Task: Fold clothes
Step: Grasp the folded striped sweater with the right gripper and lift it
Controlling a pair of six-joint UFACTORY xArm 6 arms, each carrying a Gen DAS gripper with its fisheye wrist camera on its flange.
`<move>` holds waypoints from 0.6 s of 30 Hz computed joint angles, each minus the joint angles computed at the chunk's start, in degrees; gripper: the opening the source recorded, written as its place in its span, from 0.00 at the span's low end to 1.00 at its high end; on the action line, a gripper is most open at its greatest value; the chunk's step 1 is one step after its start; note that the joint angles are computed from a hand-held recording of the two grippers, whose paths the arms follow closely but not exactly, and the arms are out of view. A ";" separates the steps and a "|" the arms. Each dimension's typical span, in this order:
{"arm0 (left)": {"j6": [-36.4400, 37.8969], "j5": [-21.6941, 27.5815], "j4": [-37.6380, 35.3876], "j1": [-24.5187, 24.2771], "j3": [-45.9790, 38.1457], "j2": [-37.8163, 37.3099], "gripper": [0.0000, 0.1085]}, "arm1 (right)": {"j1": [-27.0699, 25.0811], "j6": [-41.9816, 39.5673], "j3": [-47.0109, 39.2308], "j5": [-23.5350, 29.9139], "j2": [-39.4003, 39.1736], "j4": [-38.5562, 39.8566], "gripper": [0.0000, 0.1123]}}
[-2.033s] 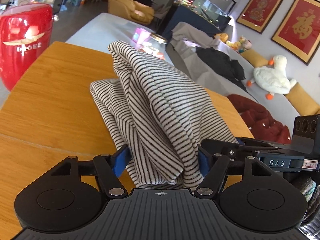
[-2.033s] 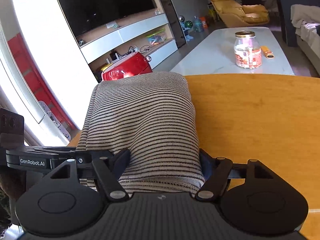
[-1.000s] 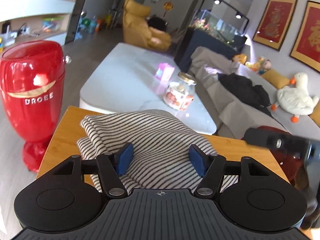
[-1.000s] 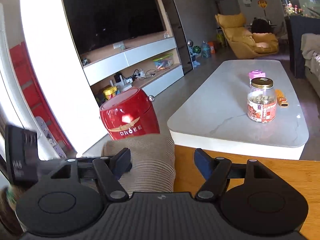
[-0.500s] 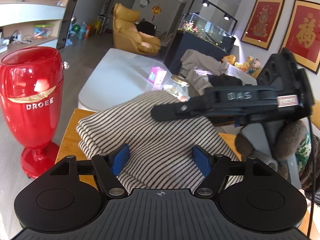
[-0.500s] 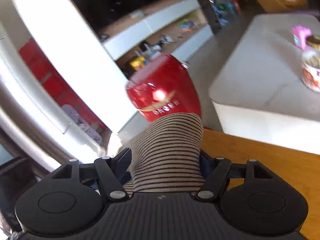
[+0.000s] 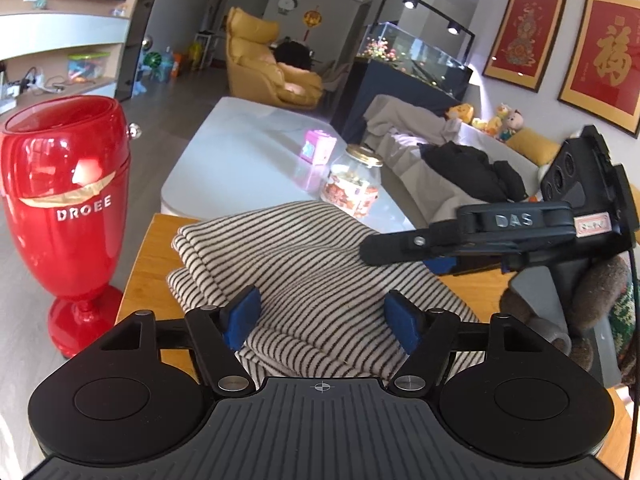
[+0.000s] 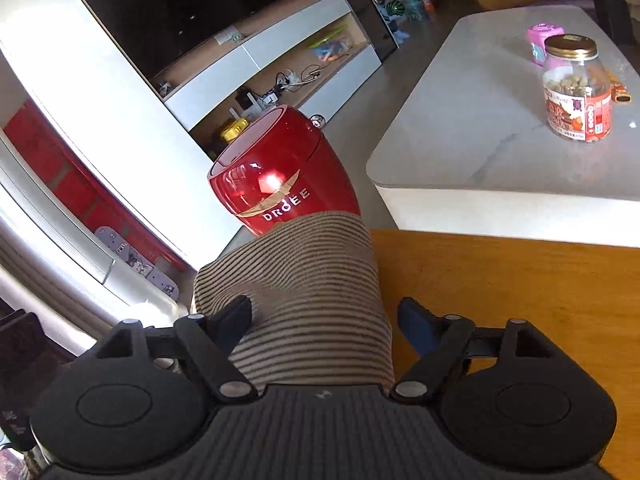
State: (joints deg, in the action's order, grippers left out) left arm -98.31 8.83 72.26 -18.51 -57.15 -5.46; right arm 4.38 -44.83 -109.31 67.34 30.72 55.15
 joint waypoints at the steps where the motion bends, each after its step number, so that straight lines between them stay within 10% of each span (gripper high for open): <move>1: -0.04 0.10 0.07 -0.05 -0.02 0.00 0.68 | -0.71 0.16 1.53 1.00 -0.69 0.23 0.76; 11: 3.06 0.23 -5.19 0.43 0.68 -0.48 0.73 | -2.91 -6.35 10.95 2.67 -8.58 0.97 0.56; 15: 5.73 9.01 -7.78 -3.86 -1.23 -0.60 0.71 | -1.59 -9.80 18.01 -7.30 -12.54 -1.13 0.80; 18: 2.49 22.44 -8.73 -11.16 -2.64 -2.70 0.95 | -2.74 -16.85 26.39 -14.22 -18.69 3.58 0.92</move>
State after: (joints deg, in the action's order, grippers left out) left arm -95.81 31.27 63.52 -29.67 -59.80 -8.16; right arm 1.64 -61.68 -82.92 53.11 12.03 58.74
